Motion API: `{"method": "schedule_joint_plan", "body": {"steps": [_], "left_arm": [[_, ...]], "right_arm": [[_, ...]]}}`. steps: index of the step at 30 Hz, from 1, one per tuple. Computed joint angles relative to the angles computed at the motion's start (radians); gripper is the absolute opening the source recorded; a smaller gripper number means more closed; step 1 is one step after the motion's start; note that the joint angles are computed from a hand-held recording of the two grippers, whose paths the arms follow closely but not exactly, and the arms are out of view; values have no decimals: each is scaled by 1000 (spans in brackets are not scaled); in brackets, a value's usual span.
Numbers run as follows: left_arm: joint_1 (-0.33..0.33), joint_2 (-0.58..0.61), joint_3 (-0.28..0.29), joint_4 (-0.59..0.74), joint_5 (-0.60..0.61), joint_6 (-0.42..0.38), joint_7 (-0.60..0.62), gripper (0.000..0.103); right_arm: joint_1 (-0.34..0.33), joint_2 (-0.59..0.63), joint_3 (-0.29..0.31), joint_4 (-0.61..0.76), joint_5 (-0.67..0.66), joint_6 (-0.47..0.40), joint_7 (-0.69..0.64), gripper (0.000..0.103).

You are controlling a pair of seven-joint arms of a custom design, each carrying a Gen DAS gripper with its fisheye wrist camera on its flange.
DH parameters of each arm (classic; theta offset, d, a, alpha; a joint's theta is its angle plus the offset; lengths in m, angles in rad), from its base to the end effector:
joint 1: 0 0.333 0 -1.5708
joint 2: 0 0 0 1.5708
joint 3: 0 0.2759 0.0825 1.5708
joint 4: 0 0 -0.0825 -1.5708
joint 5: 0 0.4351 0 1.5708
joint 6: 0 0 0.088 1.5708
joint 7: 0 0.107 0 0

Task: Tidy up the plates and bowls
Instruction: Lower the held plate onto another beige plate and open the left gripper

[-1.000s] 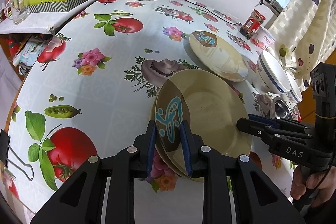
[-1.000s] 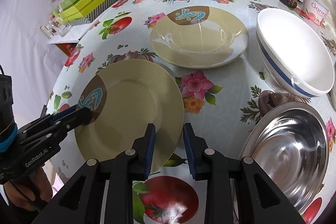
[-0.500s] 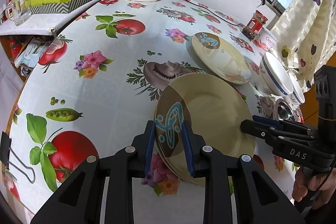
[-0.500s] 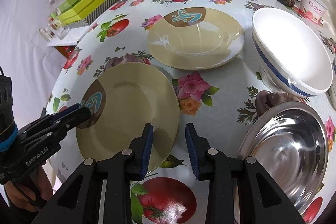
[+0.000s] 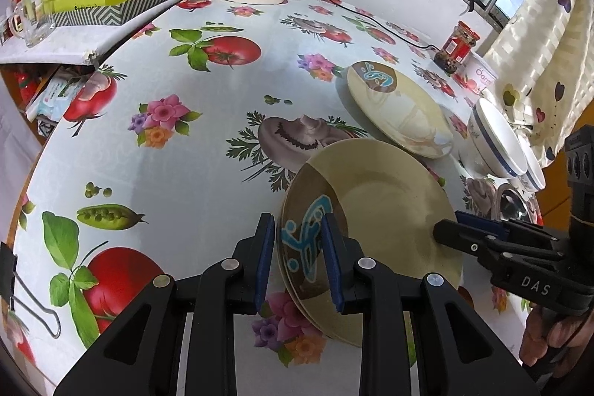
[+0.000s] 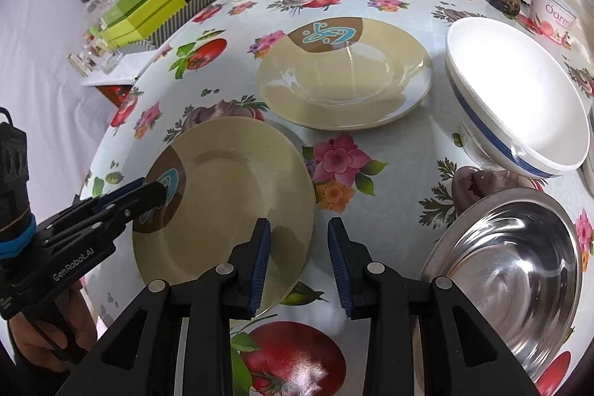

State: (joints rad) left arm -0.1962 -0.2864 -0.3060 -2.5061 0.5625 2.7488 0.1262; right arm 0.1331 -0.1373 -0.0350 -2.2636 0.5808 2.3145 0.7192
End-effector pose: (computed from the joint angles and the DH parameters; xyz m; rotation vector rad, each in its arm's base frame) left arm 0.4512 -0.2682 0.3623 -2.3046 1.4262 -0.7691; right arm 0.5615 0.0658 0.3723 -2.3311 1.2444 0.0255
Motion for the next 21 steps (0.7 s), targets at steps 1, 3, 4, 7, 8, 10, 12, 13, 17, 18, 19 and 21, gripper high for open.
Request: {"method": "schedule_joint_plan", "body": {"steps": [1,3,4,7,8,10,12,13,17,18,19,21], "left_arm": [[-2,1,1,0,-3,1,3,27],[-4,-1,-2,1,-2,-7,3,27],[-7,-2,-3,0,-3,-11,5,27],[-16,-13,-2,-8,-15,-18,9,27],[-19,-19,-3,-13,-19,-20,9,27],[-24,-30,-6,-21,-26,-30,9,27],[-27,-39,-6,-30,-32,-30,8,27],[-29,-44,-5,-35,-37,-29,9,27],[-29,-55,-3,-50,-48,-17,15,27],[-30,-55,-1,-52,-53,-11,18,27],[-31,-56,2,-53,-60,-8,24,27],[-29,-59,-1,-53,-63,-10,29,27]], "right_arm": [[1,1,0,0,0,-6,-6,31],[3,-4,4,-8,-3,1,-6,31],[4,-9,6,-15,-8,9,-6,31],[7,-16,5,-21,-11,7,-6,31],[8,-22,5,-27,-13,8,-9,31],[10,-29,5,-34,-13,8,-14,31],[12,-35,3,-41,-11,3,-19,31],[13,-37,3,-43,-12,2,-21,31],[17,-47,2,-52,-15,0,-38,33],[17,-50,2,-55,-14,7,-39,33],[17,-52,1,-57,-11,12,-38,35],[14,-52,-2,-55,-12,17,-27,39]]}}
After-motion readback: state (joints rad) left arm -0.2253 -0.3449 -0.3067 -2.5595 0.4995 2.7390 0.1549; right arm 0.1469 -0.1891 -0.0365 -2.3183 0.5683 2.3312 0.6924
